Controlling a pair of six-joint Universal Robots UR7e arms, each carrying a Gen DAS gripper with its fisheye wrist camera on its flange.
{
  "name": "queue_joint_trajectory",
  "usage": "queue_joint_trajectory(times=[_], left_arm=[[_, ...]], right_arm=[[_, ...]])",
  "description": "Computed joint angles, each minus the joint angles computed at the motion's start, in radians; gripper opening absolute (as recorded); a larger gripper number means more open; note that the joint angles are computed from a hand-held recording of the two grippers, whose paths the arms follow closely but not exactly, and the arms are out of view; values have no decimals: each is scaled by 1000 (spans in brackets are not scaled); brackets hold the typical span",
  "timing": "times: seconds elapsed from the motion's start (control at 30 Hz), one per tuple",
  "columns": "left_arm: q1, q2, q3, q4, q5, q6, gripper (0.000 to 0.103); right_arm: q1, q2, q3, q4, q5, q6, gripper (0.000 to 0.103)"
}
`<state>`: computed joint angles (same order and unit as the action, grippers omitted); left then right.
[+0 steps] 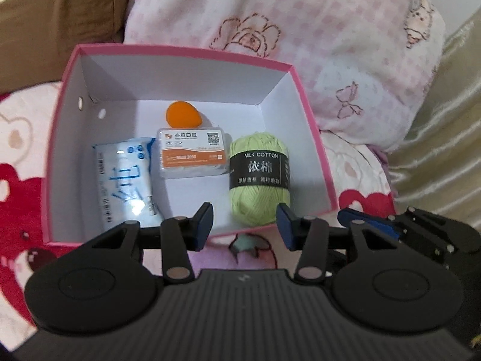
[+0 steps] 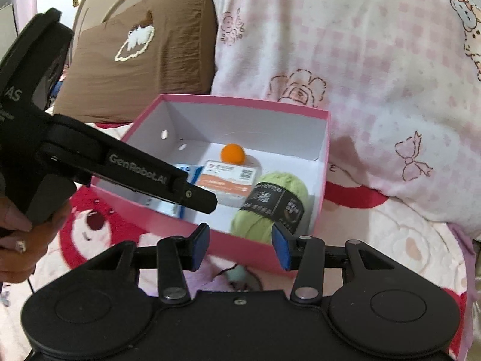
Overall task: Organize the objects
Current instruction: 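Withdraw the left tool from the pink box toward the white tissue packet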
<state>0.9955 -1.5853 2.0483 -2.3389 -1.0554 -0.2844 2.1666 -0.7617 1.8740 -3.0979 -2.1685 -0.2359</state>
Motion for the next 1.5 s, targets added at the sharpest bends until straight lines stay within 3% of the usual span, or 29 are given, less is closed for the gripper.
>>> queue_joint_trajectory(times=[0.23,0.4,0.57,0.9,1.17,1.5], left_arm=[[-78,-144,-10,239,-3,-44,48],[-135,-242,-3,360,36,-94,59],[-178,-320,12,441,88,-144,72],[-255,-420,27,584,148,-235,94],[-294,-491,39,654,168,-278,97],[-260,-552,88,705,141,-247,98]], right_arm=[[58,-48,-14,136,-13,87,59],[100,-81,-4,169,-13,114,84],[150,-91,10,162,-44,88,92],[213,-105,26,209,-66,137,94],[235,-131,56,209,-62,206,94],[254,-156,112,214,-14,252,94]])
